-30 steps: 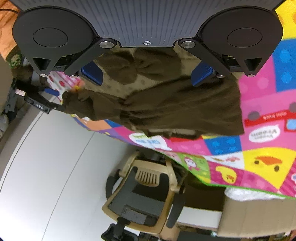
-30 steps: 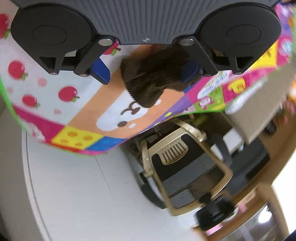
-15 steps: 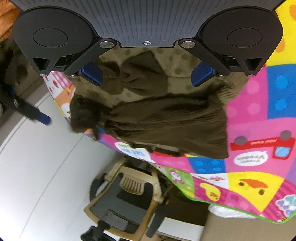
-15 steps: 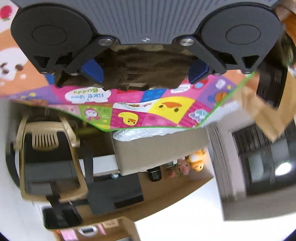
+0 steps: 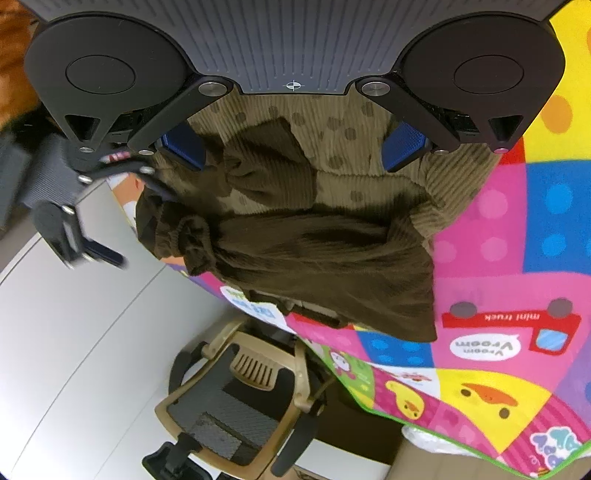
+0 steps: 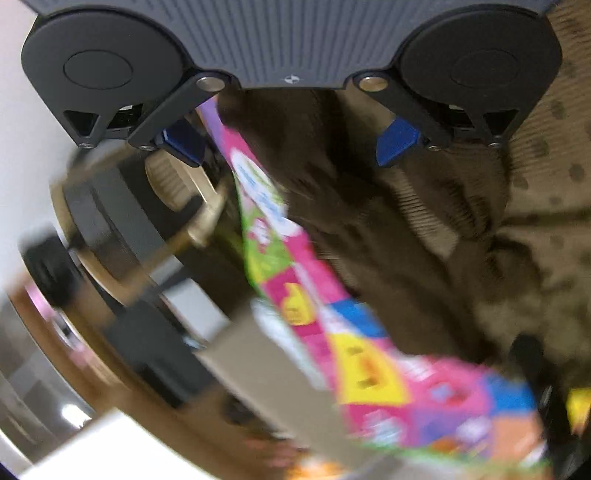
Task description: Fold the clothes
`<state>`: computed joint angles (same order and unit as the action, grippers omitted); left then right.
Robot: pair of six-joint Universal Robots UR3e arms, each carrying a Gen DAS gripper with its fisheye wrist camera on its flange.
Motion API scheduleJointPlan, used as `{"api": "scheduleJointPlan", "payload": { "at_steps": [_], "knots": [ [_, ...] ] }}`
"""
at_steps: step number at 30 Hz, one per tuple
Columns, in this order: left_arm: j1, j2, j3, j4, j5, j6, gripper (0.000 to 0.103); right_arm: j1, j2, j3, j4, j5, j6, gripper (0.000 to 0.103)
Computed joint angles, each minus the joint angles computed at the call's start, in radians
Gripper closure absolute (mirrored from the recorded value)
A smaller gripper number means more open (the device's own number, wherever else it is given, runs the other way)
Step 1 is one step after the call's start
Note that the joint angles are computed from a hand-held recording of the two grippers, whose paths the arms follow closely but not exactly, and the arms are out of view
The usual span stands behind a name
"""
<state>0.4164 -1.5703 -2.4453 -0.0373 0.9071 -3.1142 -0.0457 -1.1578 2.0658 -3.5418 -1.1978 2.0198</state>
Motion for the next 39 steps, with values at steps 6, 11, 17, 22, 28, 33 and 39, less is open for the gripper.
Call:
{"api": "scheduleJointPlan", "payload": {
  "at_steps": [6,11,17,22,28,33,39],
  "knots": [
    [0.071,0.057,-0.066,-0.025,-0.051,0.043,0.000,0.079,0.088,-0.309,0.303,-0.136,0.244,0.054],
    [0.142,0.113,-0.106,-0.067,-0.101,0.079,0.000,-0.032,0.135,-0.558,0.410,-0.314,0.769,0.052],
    [0.136,0.089,-0.099,-0.047,-0.106,0.054,0.000,-0.361,-0.017,-0.413,0.493,-0.013,1.096,0.025],
    [0.113,0.085,-0.089,-0.053,-0.094,0.047,0.000,-0.515,-0.051,-0.216,0.430,0.141,1.110,0.026],
    [0.081,0.073,-0.055,-0.075,-0.045,0.025,0.000,-0.593,-0.088,-0.022,0.389,0.221,0.812,0.025],
    [0.035,0.064,-0.033,-0.074,-0.020,-0.005,0.000,-0.527,0.000,-0.127,0.456,0.219,0.864,0.022],
    [0.021,0.092,-0.036,-0.099,-0.002,-0.007,0.000,-0.485,0.059,-0.200,0.536,0.285,0.925,0.029]
  ]
}}
